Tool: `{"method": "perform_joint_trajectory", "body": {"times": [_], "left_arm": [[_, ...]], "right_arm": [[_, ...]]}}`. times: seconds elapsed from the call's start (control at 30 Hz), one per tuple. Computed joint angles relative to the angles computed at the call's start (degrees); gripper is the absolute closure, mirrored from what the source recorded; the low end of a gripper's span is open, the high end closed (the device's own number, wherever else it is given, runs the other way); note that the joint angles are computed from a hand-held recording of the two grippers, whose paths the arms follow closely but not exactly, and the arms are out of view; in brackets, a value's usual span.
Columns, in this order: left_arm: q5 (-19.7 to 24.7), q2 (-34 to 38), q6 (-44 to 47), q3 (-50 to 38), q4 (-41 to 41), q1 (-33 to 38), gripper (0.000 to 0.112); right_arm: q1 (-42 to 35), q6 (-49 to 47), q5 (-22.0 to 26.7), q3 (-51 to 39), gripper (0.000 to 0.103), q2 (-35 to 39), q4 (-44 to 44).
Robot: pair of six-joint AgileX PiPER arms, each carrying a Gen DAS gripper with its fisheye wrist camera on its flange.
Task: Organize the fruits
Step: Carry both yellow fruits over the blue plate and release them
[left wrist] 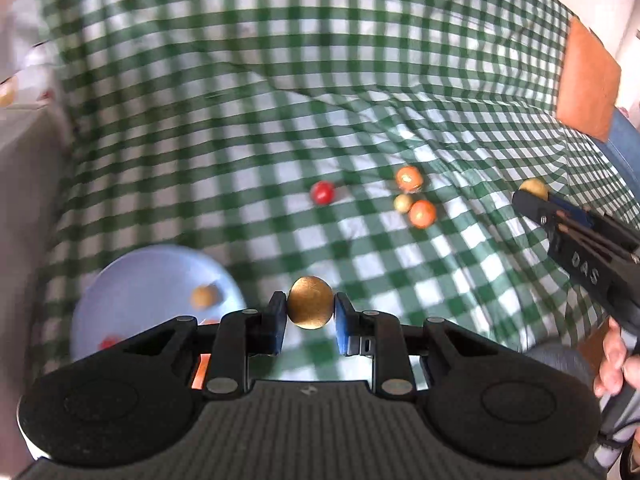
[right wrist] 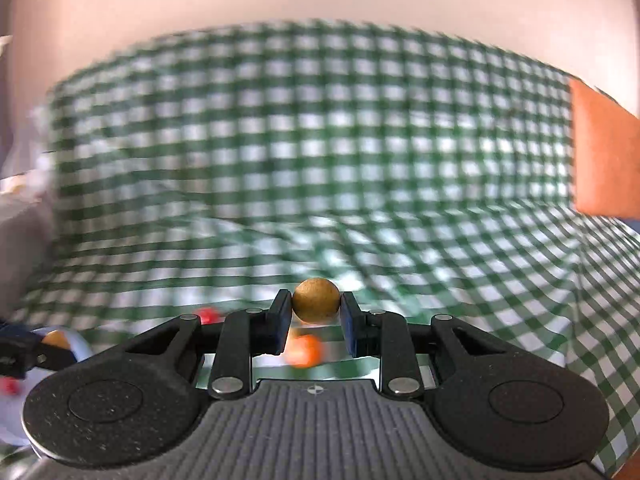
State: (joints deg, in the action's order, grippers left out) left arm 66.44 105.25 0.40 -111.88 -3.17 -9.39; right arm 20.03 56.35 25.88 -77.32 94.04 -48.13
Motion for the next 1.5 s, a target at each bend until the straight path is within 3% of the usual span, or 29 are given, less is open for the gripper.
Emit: {"method": "perform_joint_trajectory", "body": {"times": [0.27,0.57,0.8,1.5], "left_arm": [[-0.4,-18.4,1.8,17.4,1.5,7.8,0.085],[0.0,-31.6,7.6,28.2,-4.7,20.4,0.085],[0.3,-33.7,13.0,30.8,-10.3,27.4,0.085],[-1.3,-31.4,12.7,30.4,-11.5,28.3,0.085]], "right_arm": [[15.5,-11.1,6.2,0.7,0.076,-8.8,17.9],[30.6,-15.4,15.2,-5.9,0.076,-7.6,18.2],[35.5,-13.8,19.7,-9.3,0.076,-5.5,15.1],[34.9,-17.3,22.2,-13.1,0.076,-1.7,17.5]]}}
